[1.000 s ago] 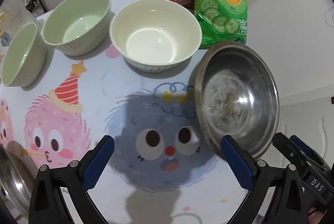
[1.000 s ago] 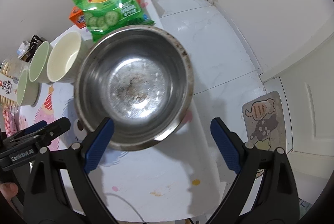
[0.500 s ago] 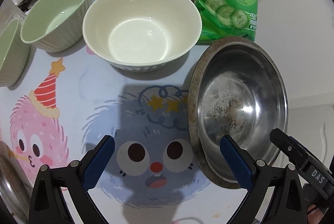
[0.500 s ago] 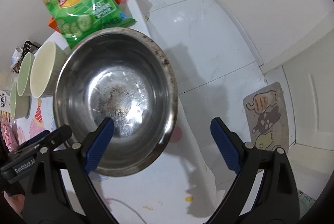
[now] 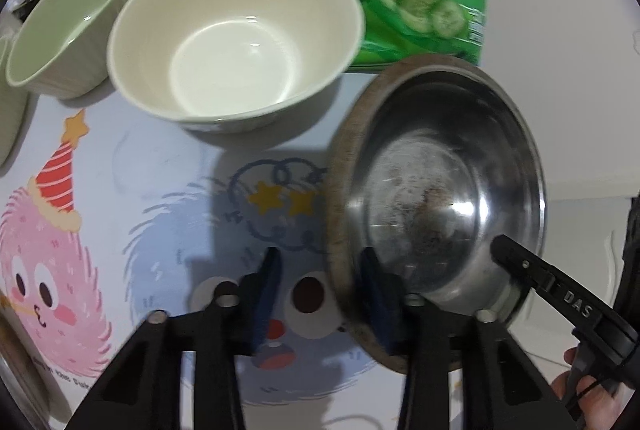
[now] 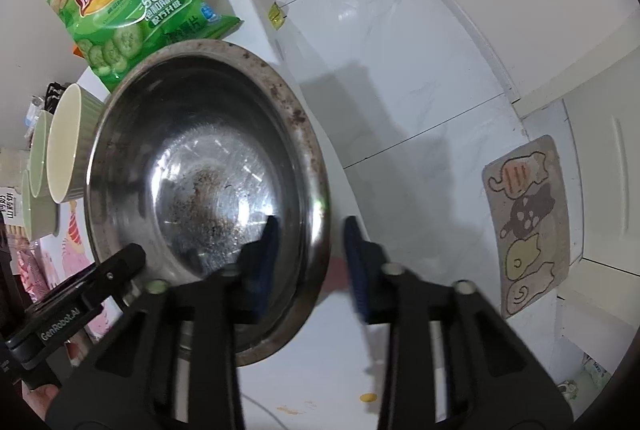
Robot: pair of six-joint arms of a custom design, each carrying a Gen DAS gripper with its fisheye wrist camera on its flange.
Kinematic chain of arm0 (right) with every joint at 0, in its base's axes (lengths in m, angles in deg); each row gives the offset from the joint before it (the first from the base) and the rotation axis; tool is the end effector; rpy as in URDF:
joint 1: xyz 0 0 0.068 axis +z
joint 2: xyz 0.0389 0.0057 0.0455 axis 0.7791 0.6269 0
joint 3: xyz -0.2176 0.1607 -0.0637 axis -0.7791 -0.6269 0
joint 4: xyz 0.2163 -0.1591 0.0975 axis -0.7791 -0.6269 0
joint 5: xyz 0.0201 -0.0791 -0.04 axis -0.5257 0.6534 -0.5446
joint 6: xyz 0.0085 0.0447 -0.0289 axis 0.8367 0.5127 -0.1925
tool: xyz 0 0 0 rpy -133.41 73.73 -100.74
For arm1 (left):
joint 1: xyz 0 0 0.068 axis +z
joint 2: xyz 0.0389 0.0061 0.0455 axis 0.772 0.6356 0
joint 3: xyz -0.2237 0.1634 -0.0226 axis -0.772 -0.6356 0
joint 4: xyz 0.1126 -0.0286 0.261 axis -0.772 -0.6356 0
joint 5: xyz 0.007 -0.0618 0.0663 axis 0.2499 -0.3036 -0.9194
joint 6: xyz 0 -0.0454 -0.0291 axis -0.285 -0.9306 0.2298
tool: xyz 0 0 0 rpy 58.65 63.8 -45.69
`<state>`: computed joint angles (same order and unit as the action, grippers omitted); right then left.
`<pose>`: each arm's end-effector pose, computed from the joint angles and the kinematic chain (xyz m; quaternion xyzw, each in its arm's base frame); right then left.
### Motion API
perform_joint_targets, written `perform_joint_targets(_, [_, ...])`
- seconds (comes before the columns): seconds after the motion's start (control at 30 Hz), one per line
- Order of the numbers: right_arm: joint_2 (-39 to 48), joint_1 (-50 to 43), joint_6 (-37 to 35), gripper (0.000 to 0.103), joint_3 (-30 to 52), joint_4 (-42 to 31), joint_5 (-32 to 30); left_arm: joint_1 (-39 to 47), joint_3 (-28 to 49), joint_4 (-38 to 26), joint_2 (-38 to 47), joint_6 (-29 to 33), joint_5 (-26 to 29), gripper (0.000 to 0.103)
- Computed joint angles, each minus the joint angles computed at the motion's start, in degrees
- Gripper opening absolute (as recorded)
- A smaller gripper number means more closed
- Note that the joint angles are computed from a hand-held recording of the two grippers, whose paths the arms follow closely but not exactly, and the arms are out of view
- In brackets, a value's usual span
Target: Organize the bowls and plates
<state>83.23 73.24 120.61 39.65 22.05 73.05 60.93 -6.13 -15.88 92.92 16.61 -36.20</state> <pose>0.1872 0.0783 0.1502 0.2567 0.9608 0.0859 0.0602 0.2486 0.0343 0.1413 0.0825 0.9841 -0.1553 0.0267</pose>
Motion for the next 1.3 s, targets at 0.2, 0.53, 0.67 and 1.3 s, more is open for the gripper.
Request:
perform_joint_targets(0.2, [0.05,1.12,-0.59,0.015,1.28,-0.79,1.15,-1.23,-0.04,0.04,-0.68,-0.27,0.37,0.015])
perform_joint_targets(0.53, [-3.97,7.45,5.62,0.015,1.84,-3.54,3.08,3.03,-0.25,-3.71,-3.65,5.39,1.55,0.015])
perform_joint_targets(0.67, [-5.28,14.25,11.93,0.015,3.34,-5.12,5.6,6.23,-0.63,-5.86,-6.72,9.59,1.01,0.015])
perform_joint_targets(1.3, [8.74,35.93,22.49,0.015,20.57,-4.21,13.01,38.41,12.08,-18.04,-2.76,35.9,2.32,0.015])
